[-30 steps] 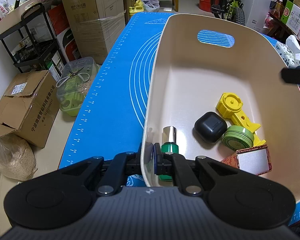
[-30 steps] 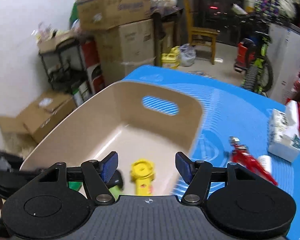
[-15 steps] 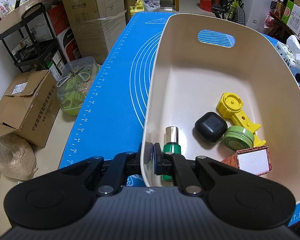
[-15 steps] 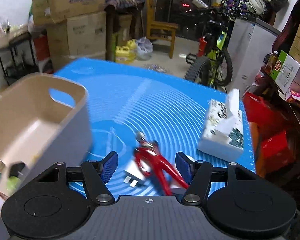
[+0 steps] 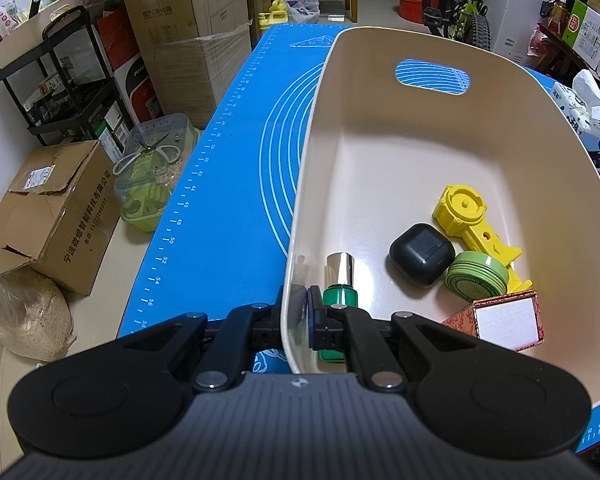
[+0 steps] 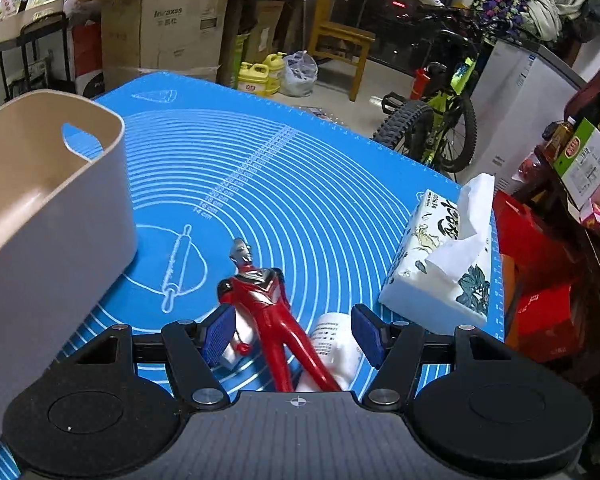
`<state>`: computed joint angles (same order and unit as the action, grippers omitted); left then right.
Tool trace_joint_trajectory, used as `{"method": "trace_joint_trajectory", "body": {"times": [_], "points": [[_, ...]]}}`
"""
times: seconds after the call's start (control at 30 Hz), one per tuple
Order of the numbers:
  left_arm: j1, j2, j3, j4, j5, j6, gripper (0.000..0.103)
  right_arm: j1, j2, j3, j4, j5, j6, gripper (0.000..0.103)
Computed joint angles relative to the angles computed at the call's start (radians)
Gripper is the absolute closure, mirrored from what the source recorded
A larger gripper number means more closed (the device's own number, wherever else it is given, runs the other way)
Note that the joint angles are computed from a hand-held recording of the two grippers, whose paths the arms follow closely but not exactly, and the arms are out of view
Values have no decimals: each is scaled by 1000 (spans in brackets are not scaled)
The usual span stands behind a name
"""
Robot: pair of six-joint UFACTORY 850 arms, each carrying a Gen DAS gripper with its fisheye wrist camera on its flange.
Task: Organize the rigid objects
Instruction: 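Grasp the red action figure with the right tool, then carry the red figure into the bin and release it with the right tool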
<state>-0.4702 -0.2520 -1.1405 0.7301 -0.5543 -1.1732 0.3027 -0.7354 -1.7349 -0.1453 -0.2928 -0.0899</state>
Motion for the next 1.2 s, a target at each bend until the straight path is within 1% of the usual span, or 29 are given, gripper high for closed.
{"method": "trace_joint_trajectory", "body": {"times": [0.1,0.17,0.27,0.43,0.5,0.53,0.6,0.67,0.7,0.73,0.77,0.83,0.93,1.03,1.13,1.2], "points": [[1,0,1,-3,3,3,93,-3,-18,-15,-25,-16,-17,32],[2,0,2,-2,3,3,93,-6,-26,-21,8,-26,-67,33],[2,0,2,0,3,2,93,-4,-24,-12,4,-8,-90,34],[2,-1,2,1,3,4,93,-8,-41,-47,97,-37,-217,37],[4,-1,3,1,4,5,93,-11,-58,-73,128,-70,-262,45],[3,-1,2,0,3,4,93,-13,-59,-75,158,-69,-293,47],[2,-1,1,1,2,4,93,-21,-72,-99,255,-93,-369,49],[3,-1,2,1,2,4,93,-23,-81,-115,304,-109,-406,53],[2,-2,1,2,2,3,93,-22,-87,-125,309,-117,-409,55],[2,-2,1,2,2,3,93,-19,-89,-130,298,-121,-398,64],[3,-1,2,1,3,4,93,-15,-91,-133,287,-126,-393,67],[2,-2,1,1,3,3,93,-12,-86,-128,280,-128,-387,69],[2,-2,1,2,3,2,93,-9,-57,-80,250,-95,-347,69],[2,-2,1,2,2,2,93,-11,-16,-18,276,-44,-351,69],[2,-2,1,2,2,2,93,-12,25,40,322,10,-409,69],[2,-2,1,2,2,2,93,-15,47,64,366,23,-447,69]]}}
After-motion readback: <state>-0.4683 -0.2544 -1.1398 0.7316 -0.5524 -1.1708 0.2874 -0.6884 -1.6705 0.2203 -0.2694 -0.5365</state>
